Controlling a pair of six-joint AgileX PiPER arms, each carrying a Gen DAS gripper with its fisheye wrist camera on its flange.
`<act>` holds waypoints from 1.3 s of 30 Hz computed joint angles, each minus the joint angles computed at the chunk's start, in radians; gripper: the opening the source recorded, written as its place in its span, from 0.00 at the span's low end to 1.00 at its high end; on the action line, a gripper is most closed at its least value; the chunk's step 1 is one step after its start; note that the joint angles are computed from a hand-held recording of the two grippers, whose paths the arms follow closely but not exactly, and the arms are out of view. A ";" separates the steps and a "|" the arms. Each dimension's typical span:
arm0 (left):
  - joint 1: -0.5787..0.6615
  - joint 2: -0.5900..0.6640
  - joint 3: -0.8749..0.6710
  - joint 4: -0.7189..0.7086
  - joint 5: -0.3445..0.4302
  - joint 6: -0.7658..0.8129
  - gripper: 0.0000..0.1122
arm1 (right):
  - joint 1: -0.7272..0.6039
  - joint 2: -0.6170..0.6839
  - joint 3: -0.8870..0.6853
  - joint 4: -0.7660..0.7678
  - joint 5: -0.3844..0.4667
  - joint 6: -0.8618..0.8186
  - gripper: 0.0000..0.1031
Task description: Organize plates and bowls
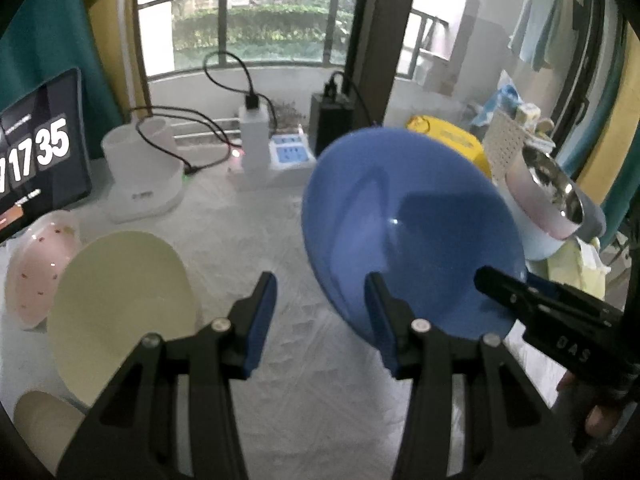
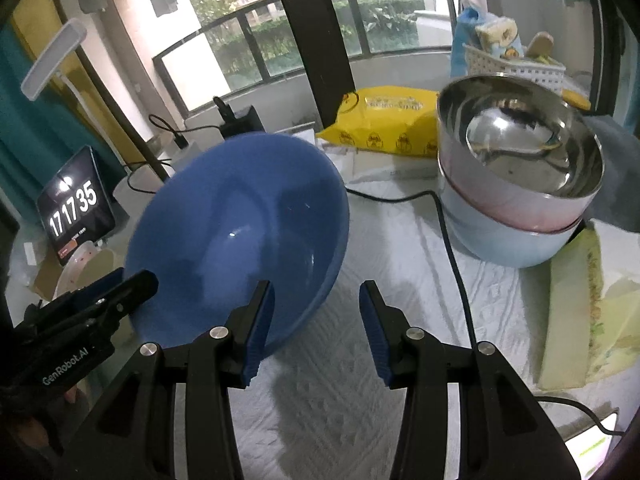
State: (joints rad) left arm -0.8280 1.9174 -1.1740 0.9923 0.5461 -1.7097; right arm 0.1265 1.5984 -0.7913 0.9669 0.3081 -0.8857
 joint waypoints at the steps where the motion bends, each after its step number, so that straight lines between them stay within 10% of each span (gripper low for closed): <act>1: -0.001 0.006 -0.003 -0.001 0.001 0.005 0.42 | -0.002 0.008 0.000 0.012 0.001 -0.011 0.45; 10: -0.021 0.026 -0.015 0.007 0.002 0.020 0.20 | 0.031 -0.002 0.030 0.067 -0.038 -0.077 0.14; 39: -0.286 -0.228 0.261 0.122 0.153 -0.281 0.19 | 0.194 -0.438 0.279 -0.634 -0.009 0.747 0.14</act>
